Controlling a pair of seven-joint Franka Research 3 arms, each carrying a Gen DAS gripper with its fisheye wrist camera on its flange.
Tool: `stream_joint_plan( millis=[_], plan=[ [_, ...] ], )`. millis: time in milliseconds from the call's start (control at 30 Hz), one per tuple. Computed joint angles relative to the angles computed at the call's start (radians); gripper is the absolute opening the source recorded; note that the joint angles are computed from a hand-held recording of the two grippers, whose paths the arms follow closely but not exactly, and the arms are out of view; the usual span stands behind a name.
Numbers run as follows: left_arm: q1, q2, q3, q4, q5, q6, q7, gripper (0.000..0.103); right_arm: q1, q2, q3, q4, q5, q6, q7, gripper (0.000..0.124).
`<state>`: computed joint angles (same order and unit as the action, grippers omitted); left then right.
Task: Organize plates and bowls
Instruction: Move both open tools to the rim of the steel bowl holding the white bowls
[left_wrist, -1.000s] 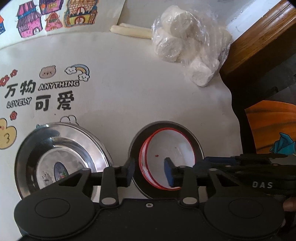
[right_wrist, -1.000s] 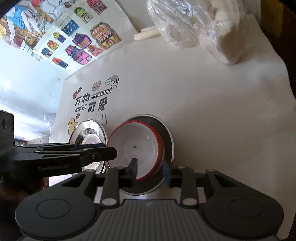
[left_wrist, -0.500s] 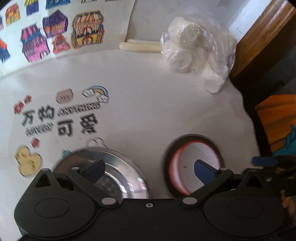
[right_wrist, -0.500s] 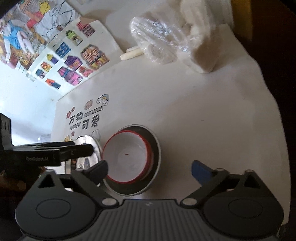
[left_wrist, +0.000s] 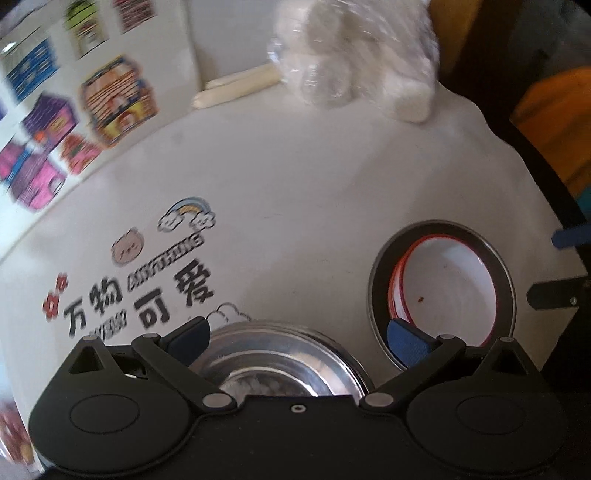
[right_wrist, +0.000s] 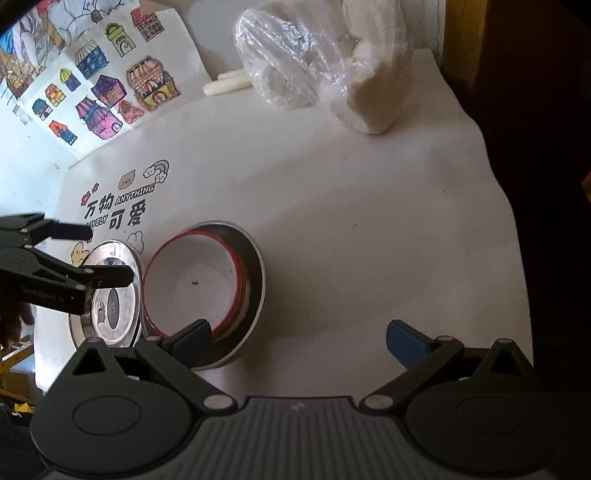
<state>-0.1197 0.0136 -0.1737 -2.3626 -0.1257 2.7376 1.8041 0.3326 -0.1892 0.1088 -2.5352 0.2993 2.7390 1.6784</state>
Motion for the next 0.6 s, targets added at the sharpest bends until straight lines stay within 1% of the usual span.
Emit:
stream_joint_plan(
  millis=[167, 400, 600],
  plan=[
    [-0.001, 0.043, -0.007, 0.045, 0.089, -0.026, 0.038, 0.102, 0.001, 0.019, 0.004, 0.015, -0.017, -0.020, 0.003, 0.103],
    [0.005, 0.090, -0.022, 0.098, 0.134, -0.054, 0.087, 0.102, 0.003, 0.039, 0.006, 0.030, -0.042, -0.044, 0.006, 0.103],
    [0.002, 0.118, -0.029, 0.129, 0.173, -0.074, 0.083, 0.102, 0.001, 0.067, 0.009, 0.053, -0.079, -0.072, 0.016, 0.103]
  ],
)
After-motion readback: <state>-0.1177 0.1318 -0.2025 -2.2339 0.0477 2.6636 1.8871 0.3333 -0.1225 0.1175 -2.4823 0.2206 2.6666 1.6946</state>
